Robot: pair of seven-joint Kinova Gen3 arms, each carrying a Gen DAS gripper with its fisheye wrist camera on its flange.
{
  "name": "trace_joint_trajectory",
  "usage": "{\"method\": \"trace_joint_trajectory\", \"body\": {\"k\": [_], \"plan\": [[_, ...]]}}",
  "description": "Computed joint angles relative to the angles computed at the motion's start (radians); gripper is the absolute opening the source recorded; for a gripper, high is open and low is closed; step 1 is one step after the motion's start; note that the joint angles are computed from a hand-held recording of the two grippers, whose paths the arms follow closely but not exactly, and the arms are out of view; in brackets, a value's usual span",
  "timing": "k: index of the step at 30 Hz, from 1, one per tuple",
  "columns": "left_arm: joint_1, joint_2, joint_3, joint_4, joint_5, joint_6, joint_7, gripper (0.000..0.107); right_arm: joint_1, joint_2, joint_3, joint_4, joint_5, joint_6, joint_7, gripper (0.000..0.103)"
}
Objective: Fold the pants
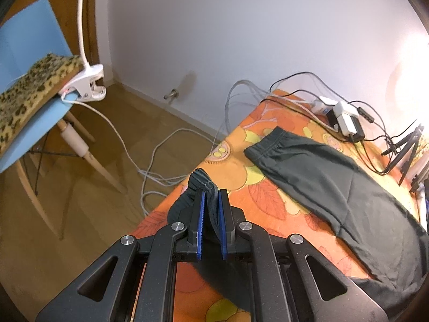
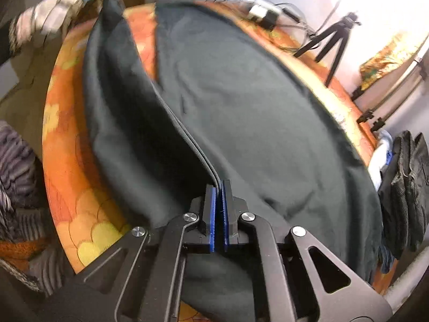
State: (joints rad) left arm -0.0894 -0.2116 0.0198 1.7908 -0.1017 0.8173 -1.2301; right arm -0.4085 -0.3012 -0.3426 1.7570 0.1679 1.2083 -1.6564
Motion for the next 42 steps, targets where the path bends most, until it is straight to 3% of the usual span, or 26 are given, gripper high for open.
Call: {"method": "trace_joint_trajectory", "body": {"k": [6,12,20,24,29,35,37,41,42], "plan": [[0.016,0.044,-0.006,-0.097,0.032,0.017,-0.056,0.008,0.048,-0.024,-0.010,-0.071,0.051,0.006,-0.049,0.003],[0.067,0.188,0.047,-0.255,-0.036,0.042,-0.020,0.008,0.100,0.021,-0.031,-0.134,0.160,0.016,-0.107,0.002],[0.214,0.439,0.015,-0.504,-0.143,0.113,0.095,0.008,0.105,0.131,0.051,-0.150,0.282,-0.052,-0.123,0.002],[0.205,0.529,0.017,-0.610,-0.077,0.185,0.057,0.020,0.117,0.187,0.106,-0.113,0.321,-0.091,-0.167,0.002],[0.184,0.497,0.001,-0.579,-0.038,0.154,-0.009,0.038,0.090,0.269,0.141,-0.103,0.381,-0.068,-0.183,0.002],[0.097,0.382,-0.017,-0.433,0.043,0.113,-0.099,0.038,0.056,0.303,0.174,-0.098,0.384,-0.059,-0.172,0.002],[0.069,0.355,-0.022,-0.382,0.076,0.100,-0.127,0.038,0.042,0.299,0.171,-0.112,0.387,-0.050,-0.181,0.007],[0.033,0.345,-0.024,-0.330,0.119,0.096,-0.191,0.038,-0.012,0.287,0.131,-0.159,0.440,-0.055,-0.220,0.038],[0.029,0.353,-0.022,-0.333,0.125,0.100,-0.208,0.038,-0.025,0.291,0.123,-0.177,0.443,-0.054,-0.221,0.039]]}}
